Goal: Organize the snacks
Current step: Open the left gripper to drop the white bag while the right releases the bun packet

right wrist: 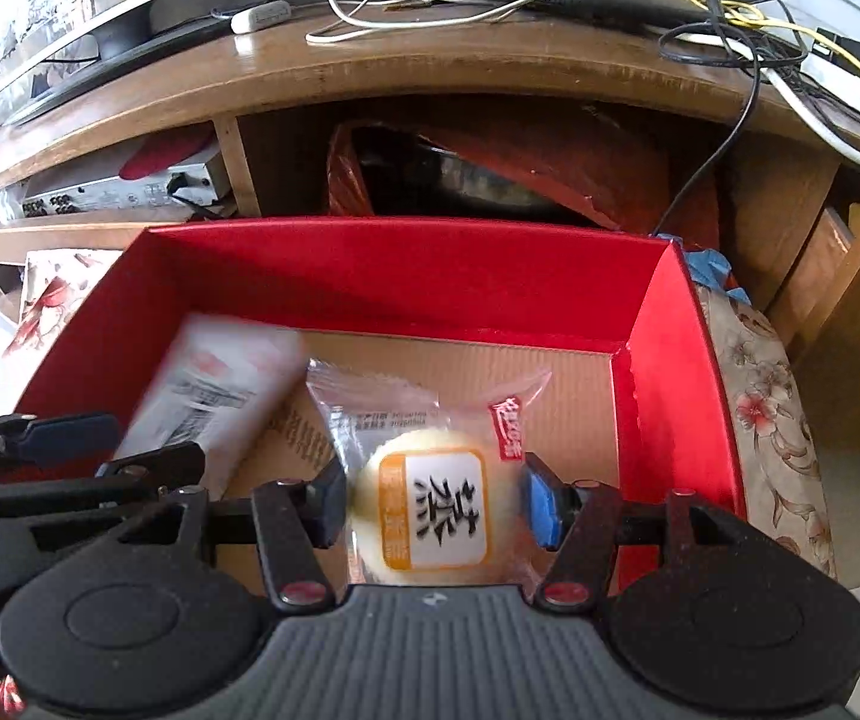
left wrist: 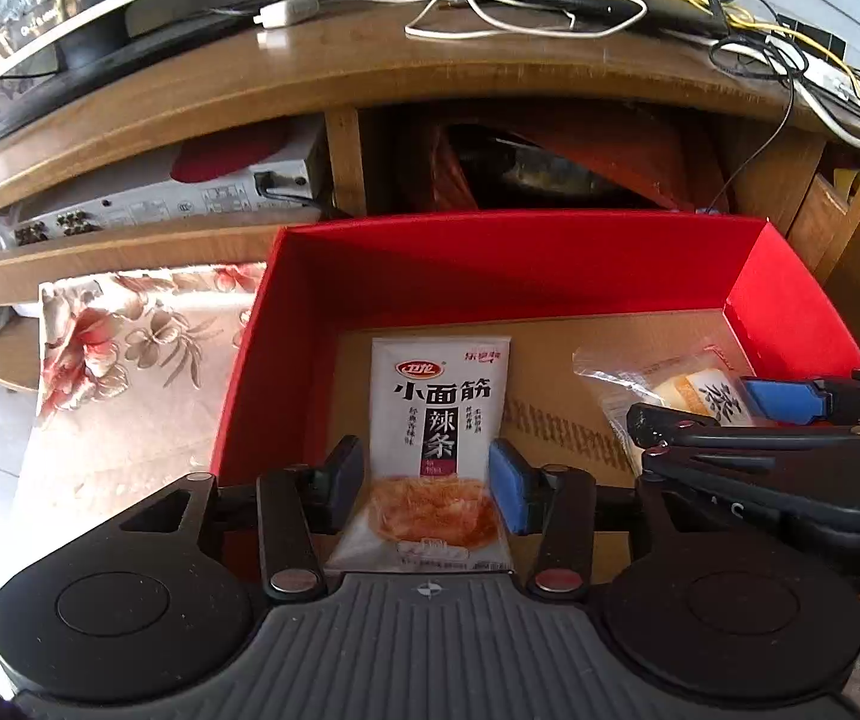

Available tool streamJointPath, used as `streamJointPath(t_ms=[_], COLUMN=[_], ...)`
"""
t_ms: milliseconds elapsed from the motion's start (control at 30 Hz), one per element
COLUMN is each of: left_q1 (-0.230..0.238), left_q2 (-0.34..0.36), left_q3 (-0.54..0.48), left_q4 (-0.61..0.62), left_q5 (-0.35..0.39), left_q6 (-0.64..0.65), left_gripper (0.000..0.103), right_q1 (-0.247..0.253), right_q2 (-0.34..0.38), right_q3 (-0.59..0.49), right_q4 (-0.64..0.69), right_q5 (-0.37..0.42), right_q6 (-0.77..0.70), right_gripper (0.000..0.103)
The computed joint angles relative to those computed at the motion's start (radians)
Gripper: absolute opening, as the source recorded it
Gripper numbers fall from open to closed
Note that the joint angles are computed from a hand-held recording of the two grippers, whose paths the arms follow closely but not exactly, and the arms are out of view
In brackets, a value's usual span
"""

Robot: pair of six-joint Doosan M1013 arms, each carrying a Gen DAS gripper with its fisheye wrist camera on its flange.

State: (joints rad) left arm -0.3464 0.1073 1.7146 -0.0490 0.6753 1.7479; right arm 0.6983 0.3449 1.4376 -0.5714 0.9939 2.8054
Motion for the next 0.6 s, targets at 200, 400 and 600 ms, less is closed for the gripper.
streamJointPath(t_ms=[200, 400, 600], left_q1=[0.002, 0.003, 0.009], left_q2=[-0.006, -0.025, -0.039], left_q3=[0.002, 0.011, 0.016], left_q4=[0.0, -0.005, -0.04], left_q5=[-0.006, -0.024, -0.031], left_q6=[-0.003, -0.001, 0.021], left_gripper=[0.062, 0.066, 0.067], right_q1=[0.01, 0.025, 0.041], right_q2=[-0.005, -0.015, -0.019], right_q3=[0.002, 0.003, -0.006], right_q4=[-0.036, -0.078, -0.127], right_q5=[0.014, 0.031, 0.061], right_q6=[0.024, 0.043, 0.054], right_gripper=[0.058, 0.059, 0.061])
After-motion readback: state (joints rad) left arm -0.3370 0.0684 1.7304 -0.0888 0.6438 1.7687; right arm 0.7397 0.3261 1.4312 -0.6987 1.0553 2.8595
